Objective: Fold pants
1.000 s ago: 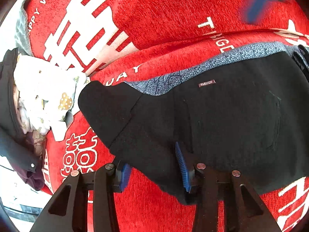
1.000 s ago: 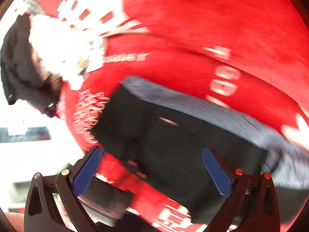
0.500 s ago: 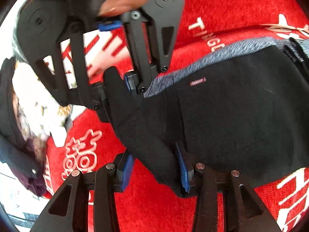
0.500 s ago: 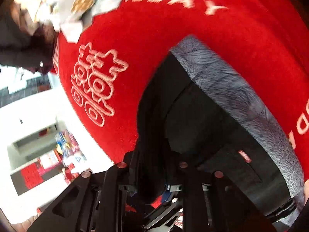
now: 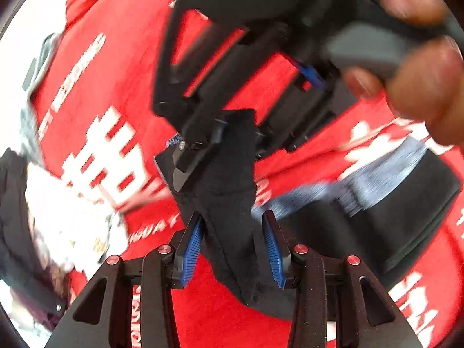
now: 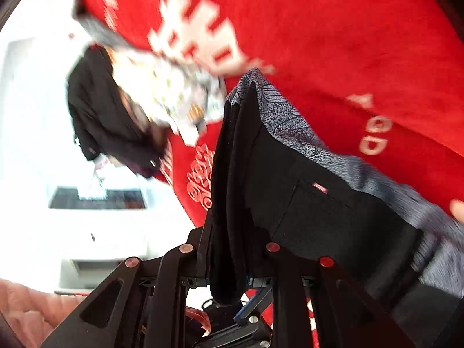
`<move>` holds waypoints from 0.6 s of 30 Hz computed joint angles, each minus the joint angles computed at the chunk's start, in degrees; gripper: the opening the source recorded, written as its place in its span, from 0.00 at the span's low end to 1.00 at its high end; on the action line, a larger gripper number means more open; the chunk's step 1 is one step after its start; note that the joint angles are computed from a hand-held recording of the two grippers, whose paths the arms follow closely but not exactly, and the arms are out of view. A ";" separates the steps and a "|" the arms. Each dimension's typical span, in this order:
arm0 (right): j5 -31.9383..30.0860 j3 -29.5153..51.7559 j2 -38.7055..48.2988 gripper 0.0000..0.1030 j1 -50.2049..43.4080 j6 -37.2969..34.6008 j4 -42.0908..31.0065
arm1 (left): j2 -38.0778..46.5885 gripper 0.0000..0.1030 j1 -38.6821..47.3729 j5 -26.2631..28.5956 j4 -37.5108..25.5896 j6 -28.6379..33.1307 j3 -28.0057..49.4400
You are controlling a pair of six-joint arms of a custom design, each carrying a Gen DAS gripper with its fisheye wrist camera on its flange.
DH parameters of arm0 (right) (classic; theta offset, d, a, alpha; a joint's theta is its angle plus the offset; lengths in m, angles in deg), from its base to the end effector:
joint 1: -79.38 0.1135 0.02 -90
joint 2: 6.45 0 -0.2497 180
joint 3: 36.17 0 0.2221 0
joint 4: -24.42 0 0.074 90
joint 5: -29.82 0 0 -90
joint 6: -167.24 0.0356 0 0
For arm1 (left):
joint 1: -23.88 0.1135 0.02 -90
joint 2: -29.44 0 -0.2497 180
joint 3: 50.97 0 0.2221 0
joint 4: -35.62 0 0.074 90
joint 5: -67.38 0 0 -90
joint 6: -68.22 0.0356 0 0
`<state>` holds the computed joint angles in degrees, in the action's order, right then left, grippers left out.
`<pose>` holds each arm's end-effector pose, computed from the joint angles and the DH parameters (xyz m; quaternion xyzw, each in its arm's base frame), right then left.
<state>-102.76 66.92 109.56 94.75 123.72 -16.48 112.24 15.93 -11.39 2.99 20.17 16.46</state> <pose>0.3843 0.1306 0.2074 0.1289 0.8835 0.4448 0.0708 0.2721 -0.0450 0.2214 0.4237 0.8276 0.0169 0.3678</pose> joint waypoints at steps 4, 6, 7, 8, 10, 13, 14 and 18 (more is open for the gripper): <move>1.27 -20.00 -18.60 0.18 -6.76 0.82 4.86 | -5.15 0.41 -11.31 -0.78 -4.24 -5.45 -0.15; 1.30 -27.87 -27.84 0.18 -12.05 -1.70 2.40 | -6.81 0.41 -18.41 -2.24 -4.66 -8.64 -1.17; 0.88 -31.29 -31.99 0.18 -15.02 -3.01 0.84 | -7.39 0.42 -23.06 -3.77 -4.35 -10.60 -1.88; -0.54 -34.15 -36.13 0.18 -19.78 -5.61 -2.29 | -7.48 0.42 -26.92 -4.88 -4.13 -12.37 -2.32; -3.19 -40.40 -43.37 0.18 -28.38 -9.44 -6.72 | -6.59 0.42 -33.89 -6.51 -3.38 -15.53 -2.95; -7.36 -48.66 -50.33 0.18 -42.67 -19.53 -14.85 | -4.28 0.41 -44.43 -10.21 -1.25 -19.60 -5.00; -8.70 -50.49 -50.86 0.18 -48.33 -25.53 -19.22 | -3.13 0.41 -47.02 -11.21 -0.86 -20.50 -5.45; -8.63 -54.92 -41.14 0.18 -68.79 -51.49 -30.22 | 2.91 0.41 -54.76 -13.70 2.02 -22.94 -8.06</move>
